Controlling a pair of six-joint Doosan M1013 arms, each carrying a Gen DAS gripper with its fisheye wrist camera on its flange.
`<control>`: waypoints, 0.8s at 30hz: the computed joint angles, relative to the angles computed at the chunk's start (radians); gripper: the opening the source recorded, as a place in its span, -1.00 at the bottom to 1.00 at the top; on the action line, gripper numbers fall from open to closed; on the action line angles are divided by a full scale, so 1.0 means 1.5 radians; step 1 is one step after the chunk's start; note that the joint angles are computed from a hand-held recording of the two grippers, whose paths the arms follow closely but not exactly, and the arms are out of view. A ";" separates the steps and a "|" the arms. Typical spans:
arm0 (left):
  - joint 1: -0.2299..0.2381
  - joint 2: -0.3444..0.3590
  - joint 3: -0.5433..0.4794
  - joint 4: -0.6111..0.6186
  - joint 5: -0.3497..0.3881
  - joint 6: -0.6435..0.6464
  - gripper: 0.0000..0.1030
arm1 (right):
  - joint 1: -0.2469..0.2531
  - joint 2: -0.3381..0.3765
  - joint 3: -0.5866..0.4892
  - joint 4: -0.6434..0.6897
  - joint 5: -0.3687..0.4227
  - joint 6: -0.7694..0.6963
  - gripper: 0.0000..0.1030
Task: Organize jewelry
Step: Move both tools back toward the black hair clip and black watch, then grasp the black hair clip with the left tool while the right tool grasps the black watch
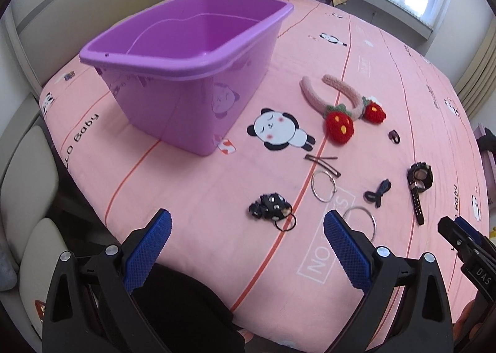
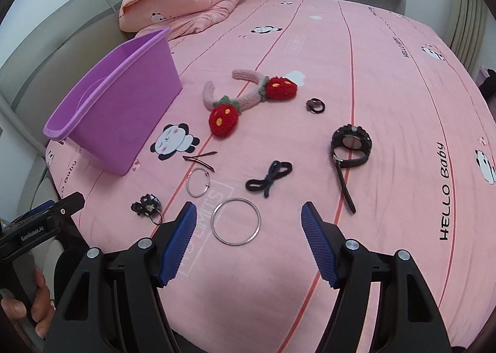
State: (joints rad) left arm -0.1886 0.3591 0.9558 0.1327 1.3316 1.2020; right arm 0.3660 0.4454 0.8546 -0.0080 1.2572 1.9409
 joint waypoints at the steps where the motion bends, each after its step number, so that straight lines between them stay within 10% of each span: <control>1: -0.002 -0.002 0.007 0.004 -0.002 0.000 0.88 | -0.002 -0.008 0.015 -0.002 -0.006 0.004 0.30; 24: -0.006 0.007 0.090 0.033 -0.057 -0.043 0.88 | -0.047 -0.072 0.177 -0.040 -0.091 0.078 0.30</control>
State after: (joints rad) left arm -0.1973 0.3697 1.0901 0.1828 1.2465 1.1371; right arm 0.2959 0.3371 1.1196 -0.0673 1.1214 2.0586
